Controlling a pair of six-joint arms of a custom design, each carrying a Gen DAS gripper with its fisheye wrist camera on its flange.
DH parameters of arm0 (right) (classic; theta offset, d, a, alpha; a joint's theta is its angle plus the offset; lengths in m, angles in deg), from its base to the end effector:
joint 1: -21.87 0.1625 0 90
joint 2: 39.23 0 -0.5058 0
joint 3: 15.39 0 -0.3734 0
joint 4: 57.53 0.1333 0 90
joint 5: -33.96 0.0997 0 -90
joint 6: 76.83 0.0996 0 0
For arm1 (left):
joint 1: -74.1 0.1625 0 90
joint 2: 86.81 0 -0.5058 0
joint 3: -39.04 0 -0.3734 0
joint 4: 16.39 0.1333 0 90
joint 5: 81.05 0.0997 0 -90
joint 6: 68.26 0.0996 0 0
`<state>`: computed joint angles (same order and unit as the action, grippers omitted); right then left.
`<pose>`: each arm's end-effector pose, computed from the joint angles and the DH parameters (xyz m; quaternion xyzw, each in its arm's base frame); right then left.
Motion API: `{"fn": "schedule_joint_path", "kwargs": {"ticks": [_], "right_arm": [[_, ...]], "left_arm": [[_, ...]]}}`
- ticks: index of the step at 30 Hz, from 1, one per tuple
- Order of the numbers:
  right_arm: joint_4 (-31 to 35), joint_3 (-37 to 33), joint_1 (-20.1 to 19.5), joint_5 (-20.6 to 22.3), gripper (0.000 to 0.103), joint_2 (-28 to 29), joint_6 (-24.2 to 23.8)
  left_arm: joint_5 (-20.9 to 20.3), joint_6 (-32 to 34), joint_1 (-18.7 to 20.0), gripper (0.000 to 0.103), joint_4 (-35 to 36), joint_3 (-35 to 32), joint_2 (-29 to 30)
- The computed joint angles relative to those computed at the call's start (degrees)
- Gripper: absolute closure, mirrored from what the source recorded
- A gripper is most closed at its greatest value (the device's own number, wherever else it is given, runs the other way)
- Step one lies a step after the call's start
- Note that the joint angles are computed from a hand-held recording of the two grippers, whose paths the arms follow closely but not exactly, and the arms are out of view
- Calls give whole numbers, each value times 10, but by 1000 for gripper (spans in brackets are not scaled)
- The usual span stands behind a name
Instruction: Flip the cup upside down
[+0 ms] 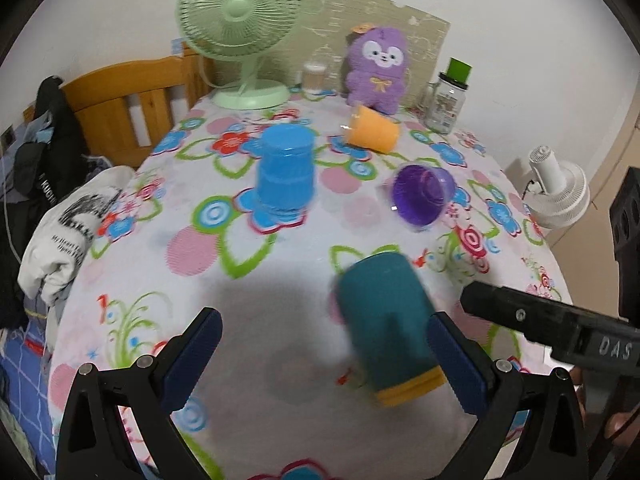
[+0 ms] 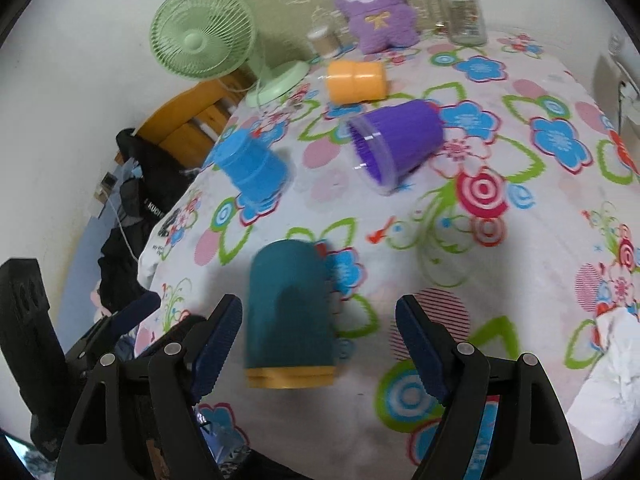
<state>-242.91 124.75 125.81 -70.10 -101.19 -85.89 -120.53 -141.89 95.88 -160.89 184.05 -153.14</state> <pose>0.2114 -0.3989 0.1806 0.1777 -0.9653 0.1534 0.1146 -0.2390 -0.3218 0.1610 0.0475 0.8876 -0.3324 0.3154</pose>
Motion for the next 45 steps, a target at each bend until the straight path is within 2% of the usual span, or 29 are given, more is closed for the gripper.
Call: {"fn": "schedule_joint_path", "kwargs": {"ticks": [2,7,16,26,28,30,31,33,45], "right_arm": [[-10,6,-11,5,14,-11,-2],[-20,13,-34,11,13,-35,-9],[-67,33,-85,82,13,-75,-29],[-54,39,-110,102,13,-79,-30],[-54,40,-113,104,13,-81,-30],[-55,41,-117,106,13,-84,-29],[-55,42,-119,108,13,-85,-27],[-57,43,-122,110,13,-87,-26],[-52,45,-114,113,13,-88,-27]], "left_arm": [[-2,23,14,0,-15,-13,15],[-10,62,42,0,-70,-33,46],[-32,83,93,0,-71,-73,89],[-68,86,131,0,-80,-90,116],[-77,96,136,5,-100,-89,120],[-91,116,140,21,-123,-87,122],[-98,123,141,25,-130,-87,123],[-93,118,136,25,-109,-94,124],[-68,107,95,31,-92,-80,93]]}}
